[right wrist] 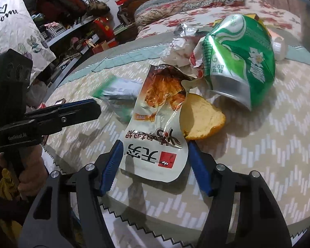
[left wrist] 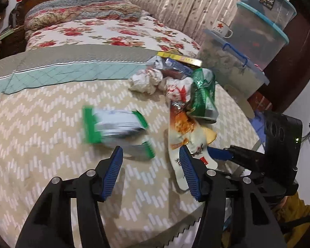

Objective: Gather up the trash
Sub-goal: 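Grasp the orange snack bag with the right tool while the left tool grasps the green-white wrapper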

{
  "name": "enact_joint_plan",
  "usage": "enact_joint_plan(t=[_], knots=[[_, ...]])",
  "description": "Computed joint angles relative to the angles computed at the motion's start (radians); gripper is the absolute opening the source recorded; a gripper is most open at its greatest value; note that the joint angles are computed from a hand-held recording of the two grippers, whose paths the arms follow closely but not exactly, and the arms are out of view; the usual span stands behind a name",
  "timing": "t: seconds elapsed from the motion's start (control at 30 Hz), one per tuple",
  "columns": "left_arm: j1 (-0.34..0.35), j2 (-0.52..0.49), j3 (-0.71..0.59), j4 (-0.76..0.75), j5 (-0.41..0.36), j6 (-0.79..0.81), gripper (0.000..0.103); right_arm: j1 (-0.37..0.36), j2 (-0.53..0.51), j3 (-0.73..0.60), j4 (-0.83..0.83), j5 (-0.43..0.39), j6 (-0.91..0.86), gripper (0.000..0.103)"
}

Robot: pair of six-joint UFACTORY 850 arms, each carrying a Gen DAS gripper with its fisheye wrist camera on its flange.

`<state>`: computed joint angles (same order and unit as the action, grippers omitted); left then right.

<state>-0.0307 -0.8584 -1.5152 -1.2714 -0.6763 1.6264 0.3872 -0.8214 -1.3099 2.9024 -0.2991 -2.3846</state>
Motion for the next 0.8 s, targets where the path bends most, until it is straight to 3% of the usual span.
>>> enact_joint_plan(t=[0.17, 0.27, 0.33, 0.37, 0.4, 0.57, 0.63, 0.67, 0.7, 0.8], knots=[[-0.004, -0.063, -0.092, 0.080, -0.027, -0.160, 0.052, -0.029, -0.008, 0.006, -0.161, -0.064, 0.226, 0.062], [0.006, -0.054, -0.080, 0.031, -0.005, -0.125, 0.052, -0.047, -0.014, 0.012, -0.225, -0.099, 0.331, 0.050], [0.014, -0.036, -0.059, -0.037, 0.045, -0.055, 0.056, -0.055, -0.017, 0.014, -0.254, -0.120, 0.374, 0.047], [0.018, -0.038, -0.066, -0.038, 0.064, -0.063, 0.064, -0.058, -0.022, 0.008, -0.270, -0.127, 0.402, 0.046], [0.021, -0.046, -0.084, -0.022, 0.077, -0.097, 0.070, -0.058, -0.029, -0.001, -0.280, -0.129, 0.417, 0.042], [0.015, -0.142, -0.247, 0.166, 0.073, -0.376, 0.070, -0.060, -0.053, -0.033, -0.300, -0.134, 0.444, 0.034], [-0.009, -0.169, -0.287, 0.269, 0.064, -0.450, 0.060, -0.056, -0.067, -0.057, -0.354, -0.129, 0.493, 0.021], [-0.020, -0.170, -0.284, 0.291, 0.074, -0.451, 0.036, -0.054, -0.070, -0.064, -0.379, -0.133, 0.515, 0.018], [-0.030, -0.155, -0.258, 0.281, 0.120, -0.421, 0.005, -0.053, -0.066, -0.061, -0.379, -0.139, 0.511, 0.014], [-0.029, -0.134, -0.219, 0.248, 0.091, -0.373, 0.001, -0.037, -0.037, -0.043, -0.311, -0.139, 0.407, 0.010]])
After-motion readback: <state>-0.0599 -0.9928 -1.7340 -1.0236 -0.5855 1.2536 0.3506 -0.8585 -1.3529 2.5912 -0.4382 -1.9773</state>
